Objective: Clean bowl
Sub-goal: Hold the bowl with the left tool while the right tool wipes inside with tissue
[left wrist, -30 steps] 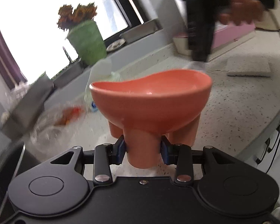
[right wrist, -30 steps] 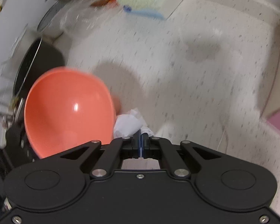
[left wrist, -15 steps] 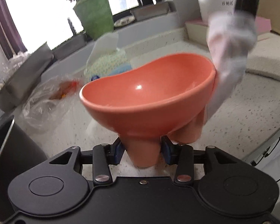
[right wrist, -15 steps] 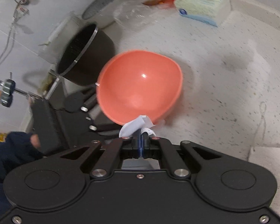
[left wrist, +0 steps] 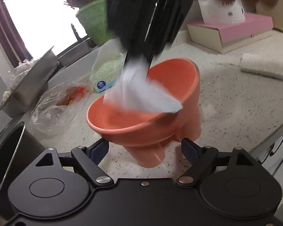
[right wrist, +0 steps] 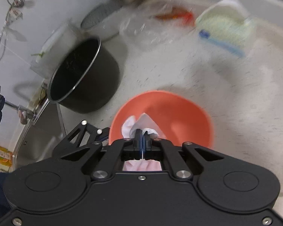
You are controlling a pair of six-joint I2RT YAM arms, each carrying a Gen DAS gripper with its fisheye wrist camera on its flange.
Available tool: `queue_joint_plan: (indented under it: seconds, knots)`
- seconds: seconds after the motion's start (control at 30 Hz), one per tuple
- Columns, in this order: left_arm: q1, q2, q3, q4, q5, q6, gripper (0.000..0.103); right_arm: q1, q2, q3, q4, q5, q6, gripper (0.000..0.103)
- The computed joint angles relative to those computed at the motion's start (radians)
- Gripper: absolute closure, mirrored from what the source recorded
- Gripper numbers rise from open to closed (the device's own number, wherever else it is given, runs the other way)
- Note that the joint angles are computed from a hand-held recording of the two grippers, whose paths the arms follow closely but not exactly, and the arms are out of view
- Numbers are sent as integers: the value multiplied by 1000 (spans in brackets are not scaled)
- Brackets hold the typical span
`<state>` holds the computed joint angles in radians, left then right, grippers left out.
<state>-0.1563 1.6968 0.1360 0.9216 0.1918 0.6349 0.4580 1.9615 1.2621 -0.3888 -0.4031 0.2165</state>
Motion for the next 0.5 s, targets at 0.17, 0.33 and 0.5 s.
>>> queue_joint_plan:
  seconds: [0.17,0.33,0.5]
  knots:
    - [0,-134,-50,-45,9,-29,17,102,108,87,-16,265,-108,101]
    - [-3,-218,-59,-103,9,-56,17,79,89,68,19,338,-81,102]
    - [-12,-261,-38,-163,11,-85,17,35,31,31,-31,357,-118,102]
